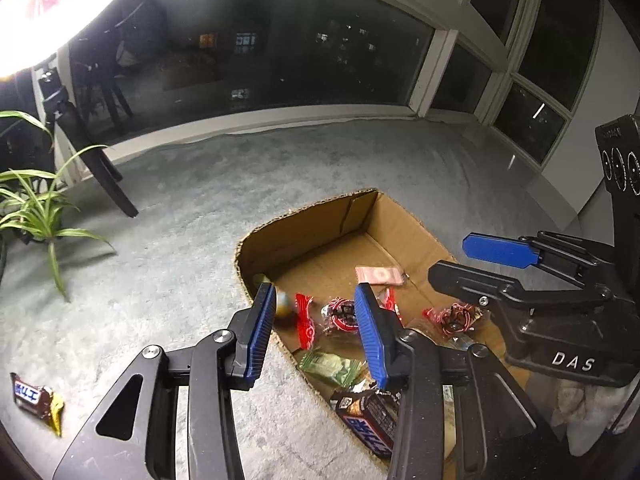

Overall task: Organize snacks
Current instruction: 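Carry both snacks over the box and open both tools to drop them, then move both tools back toward the candy bar and yellow sweet on the floor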

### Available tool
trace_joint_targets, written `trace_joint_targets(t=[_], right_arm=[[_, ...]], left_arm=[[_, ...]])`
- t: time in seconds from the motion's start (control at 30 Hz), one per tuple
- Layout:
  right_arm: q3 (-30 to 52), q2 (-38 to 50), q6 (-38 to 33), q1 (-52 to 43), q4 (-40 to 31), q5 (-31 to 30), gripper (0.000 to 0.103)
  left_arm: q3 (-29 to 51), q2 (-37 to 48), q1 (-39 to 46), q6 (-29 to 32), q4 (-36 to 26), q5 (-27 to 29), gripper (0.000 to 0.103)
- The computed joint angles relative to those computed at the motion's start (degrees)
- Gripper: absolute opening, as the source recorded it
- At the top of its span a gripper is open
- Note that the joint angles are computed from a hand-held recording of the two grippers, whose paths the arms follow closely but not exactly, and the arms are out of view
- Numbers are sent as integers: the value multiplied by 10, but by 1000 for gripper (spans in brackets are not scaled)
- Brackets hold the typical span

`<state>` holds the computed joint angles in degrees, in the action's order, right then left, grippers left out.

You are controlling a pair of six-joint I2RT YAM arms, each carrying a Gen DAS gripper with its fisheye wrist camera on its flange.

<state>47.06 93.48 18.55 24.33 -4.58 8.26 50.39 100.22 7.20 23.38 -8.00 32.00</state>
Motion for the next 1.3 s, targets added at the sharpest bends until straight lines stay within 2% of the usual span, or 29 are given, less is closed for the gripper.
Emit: trace_joint_targets(t=[0.37, 0.4, 0.43, 0.47, 0.67, 0.83, 0.87, 0.93, 1.13, 1.3], right_arm=[[-7, -53, 33, 62, -27, 44, 54], [-5, -57, 38, 71, -33, 52, 57], [-3, -59, 44, 81, -37, 61, 66], [-2, -62, 50, 92, -38, 70, 68], [24, -53, 77, 144, -54, 95, 68], [67, -10, 91, 183, -65, 93, 69], [78, 1, 91, 189, -68, 92, 77], [97, 25, 90, 203, -67, 93, 86], [156, 91, 77, 227, -54, 71, 86], [245, 169, 58, 234, -60, 44, 86]], left_arm=[[-39, -85, 54, 38, -26, 27, 39], [-42, -92, 59, 42, -28, 30, 39], [-46, -100, 67, 47, -31, 33, 39], [-48, -108, 76, 54, -36, 37, 39], [-38, -116, 137, 98, -79, 66, 39], [-10, -83, 203, 145, -111, 79, 39], [1, -70, 220, 155, -118, 80, 39], [23, -42, 249, 171, -130, 76, 39], [118, 58, 333, 198, -159, 50, 39], [248, 148, 384, 196, -206, 30, 39]])
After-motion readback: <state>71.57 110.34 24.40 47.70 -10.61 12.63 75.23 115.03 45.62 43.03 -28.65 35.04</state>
